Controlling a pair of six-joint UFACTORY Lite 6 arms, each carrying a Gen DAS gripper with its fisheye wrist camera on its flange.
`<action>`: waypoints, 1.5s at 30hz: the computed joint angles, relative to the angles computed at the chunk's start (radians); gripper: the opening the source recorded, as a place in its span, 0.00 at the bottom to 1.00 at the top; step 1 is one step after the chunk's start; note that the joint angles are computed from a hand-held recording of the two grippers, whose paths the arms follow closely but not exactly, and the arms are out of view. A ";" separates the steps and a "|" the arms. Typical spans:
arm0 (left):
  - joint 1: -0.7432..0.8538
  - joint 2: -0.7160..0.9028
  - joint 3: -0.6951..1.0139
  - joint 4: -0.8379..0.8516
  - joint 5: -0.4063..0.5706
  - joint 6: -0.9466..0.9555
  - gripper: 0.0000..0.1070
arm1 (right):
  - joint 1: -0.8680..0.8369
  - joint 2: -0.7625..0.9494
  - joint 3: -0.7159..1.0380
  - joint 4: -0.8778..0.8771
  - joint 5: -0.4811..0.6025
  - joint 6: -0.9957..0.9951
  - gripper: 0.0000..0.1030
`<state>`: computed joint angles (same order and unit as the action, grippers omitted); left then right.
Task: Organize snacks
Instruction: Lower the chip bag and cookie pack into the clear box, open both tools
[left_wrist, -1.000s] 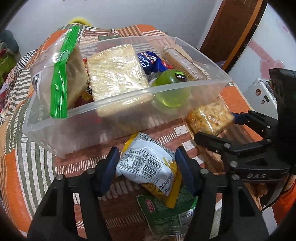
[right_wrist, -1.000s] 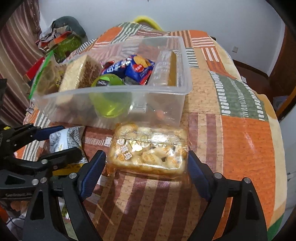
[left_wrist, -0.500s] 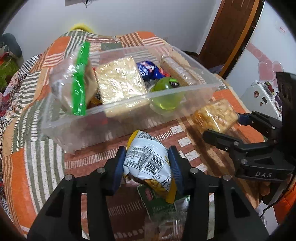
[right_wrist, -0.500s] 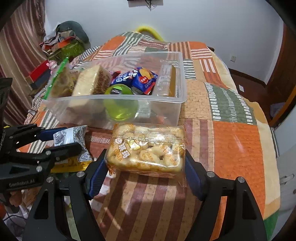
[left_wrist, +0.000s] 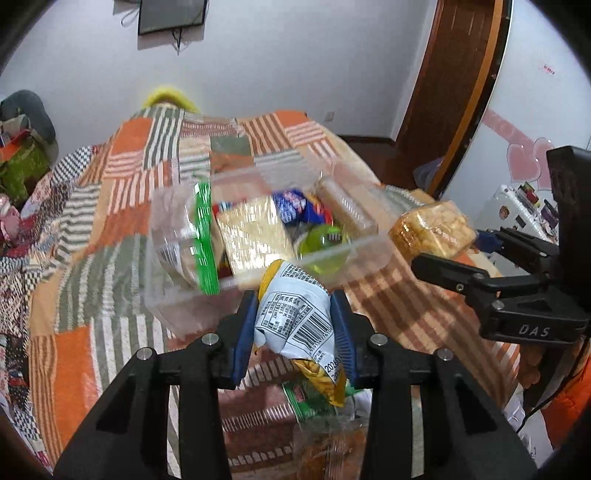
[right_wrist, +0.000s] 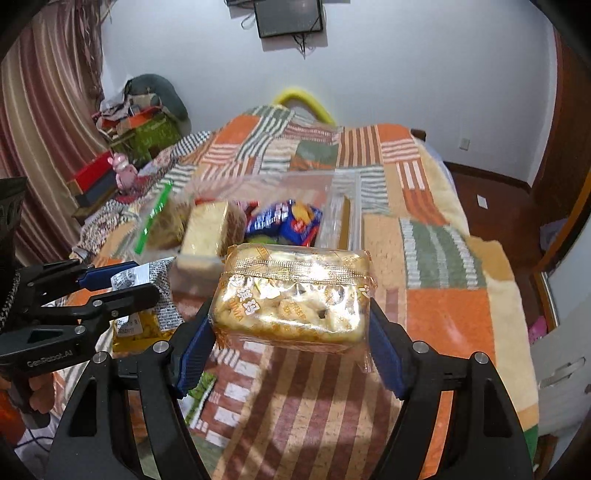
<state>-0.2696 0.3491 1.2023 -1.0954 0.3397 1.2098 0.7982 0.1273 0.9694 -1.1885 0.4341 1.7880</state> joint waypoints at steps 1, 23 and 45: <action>0.001 0.002 0.013 -0.003 0.000 0.002 0.37 | -0.005 0.008 0.013 -0.006 -0.001 0.000 0.71; -0.015 0.425 0.698 0.509 0.039 -0.595 0.37 | -0.114 0.199 0.278 -0.021 -0.049 -0.085 0.71; -0.053 0.900 1.394 0.928 0.263 -1.043 0.43 | -0.195 0.416 0.463 0.264 -0.119 -0.396 0.72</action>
